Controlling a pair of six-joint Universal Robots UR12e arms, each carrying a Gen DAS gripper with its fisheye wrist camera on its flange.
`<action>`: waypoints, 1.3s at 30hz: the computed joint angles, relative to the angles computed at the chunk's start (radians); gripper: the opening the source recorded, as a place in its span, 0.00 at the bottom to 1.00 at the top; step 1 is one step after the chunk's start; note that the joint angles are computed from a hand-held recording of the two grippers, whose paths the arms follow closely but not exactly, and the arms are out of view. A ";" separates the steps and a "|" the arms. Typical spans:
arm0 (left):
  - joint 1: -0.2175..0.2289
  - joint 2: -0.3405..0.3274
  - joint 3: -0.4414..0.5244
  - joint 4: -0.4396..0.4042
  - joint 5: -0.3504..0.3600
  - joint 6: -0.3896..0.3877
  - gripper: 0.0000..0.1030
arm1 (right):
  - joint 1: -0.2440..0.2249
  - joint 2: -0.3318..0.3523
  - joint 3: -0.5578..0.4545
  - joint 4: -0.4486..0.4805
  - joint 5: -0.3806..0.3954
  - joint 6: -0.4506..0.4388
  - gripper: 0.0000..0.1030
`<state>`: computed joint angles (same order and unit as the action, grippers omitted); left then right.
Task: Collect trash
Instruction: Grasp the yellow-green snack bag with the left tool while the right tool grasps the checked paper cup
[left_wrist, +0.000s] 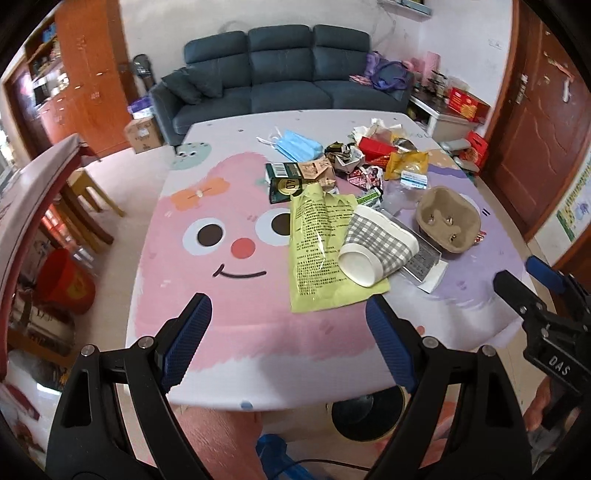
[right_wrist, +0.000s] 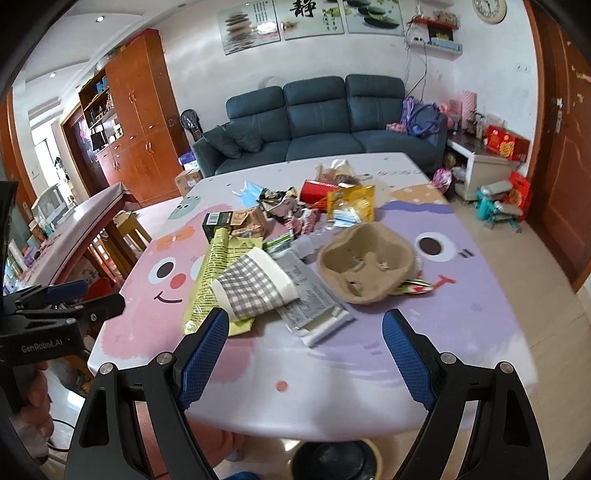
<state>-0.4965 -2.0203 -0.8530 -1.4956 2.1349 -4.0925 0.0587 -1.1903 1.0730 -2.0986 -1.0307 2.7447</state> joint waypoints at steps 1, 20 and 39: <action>0.011 0.004 -0.011 0.009 -0.019 0.024 0.81 | 0.006 0.011 -0.013 0.014 0.001 0.002 0.84; 0.150 0.049 -0.210 0.268 -0.310 0.160 0.81 | 0.069 0.201 -0.215 0.359 0.159 0.222 0.70; 0.197 0.058 -0.279 0.370 -0.408 0.212 0.81 | 0.064 0.300 -0.262 0.304 0.440 0.554 0.70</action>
